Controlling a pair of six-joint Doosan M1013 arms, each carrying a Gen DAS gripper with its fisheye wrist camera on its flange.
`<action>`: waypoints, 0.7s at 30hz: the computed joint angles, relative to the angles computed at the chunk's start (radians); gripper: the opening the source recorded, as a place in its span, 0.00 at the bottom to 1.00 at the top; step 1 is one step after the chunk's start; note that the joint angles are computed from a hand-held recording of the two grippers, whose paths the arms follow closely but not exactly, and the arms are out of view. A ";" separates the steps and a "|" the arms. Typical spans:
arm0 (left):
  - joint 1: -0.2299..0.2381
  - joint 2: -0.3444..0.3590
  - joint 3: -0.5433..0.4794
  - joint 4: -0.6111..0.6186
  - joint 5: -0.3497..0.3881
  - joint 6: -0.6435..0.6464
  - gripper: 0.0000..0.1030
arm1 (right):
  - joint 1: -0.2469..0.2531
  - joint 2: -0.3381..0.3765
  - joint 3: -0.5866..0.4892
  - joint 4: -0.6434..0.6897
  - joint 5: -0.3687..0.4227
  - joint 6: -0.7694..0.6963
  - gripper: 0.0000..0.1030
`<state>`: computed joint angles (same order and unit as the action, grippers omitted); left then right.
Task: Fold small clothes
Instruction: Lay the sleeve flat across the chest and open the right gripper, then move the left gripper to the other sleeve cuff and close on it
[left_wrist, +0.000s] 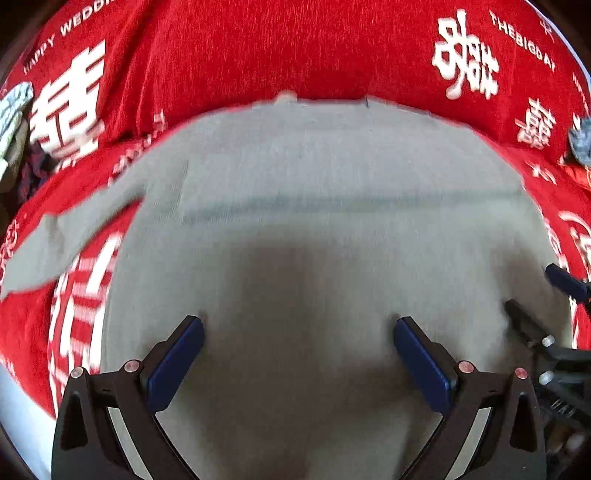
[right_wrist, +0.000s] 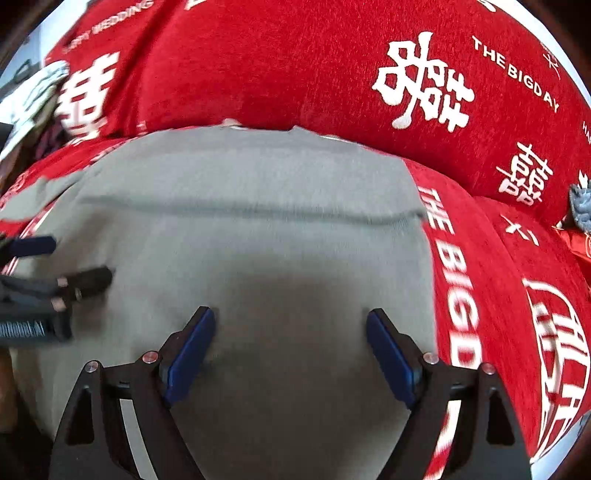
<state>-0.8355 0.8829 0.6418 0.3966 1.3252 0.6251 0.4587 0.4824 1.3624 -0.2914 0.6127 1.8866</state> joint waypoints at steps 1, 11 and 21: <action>-0.006 -0.022 0.039 0.002 -0.014 0.001 1.00 | -0.004 -0.011 0.013 0.024 0.015 -0.027 0.86; -0.035 -0.068 0.117 0.004 -0.029 0.032 1.00 | 0.054 -0.054 0.050 0.010 0.010 -0.127 0.86; -0.037 -0.179 0.341 -0.028 -0.127 -0.128 1.00 | 0.041 -0.086 0.144 -0.023 0.060 -0.126 0.92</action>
<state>-0.8730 0.7037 0.9833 0.3682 1.1985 0.4970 0.5000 0.3964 1.5069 -0.3148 0.6722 1.7601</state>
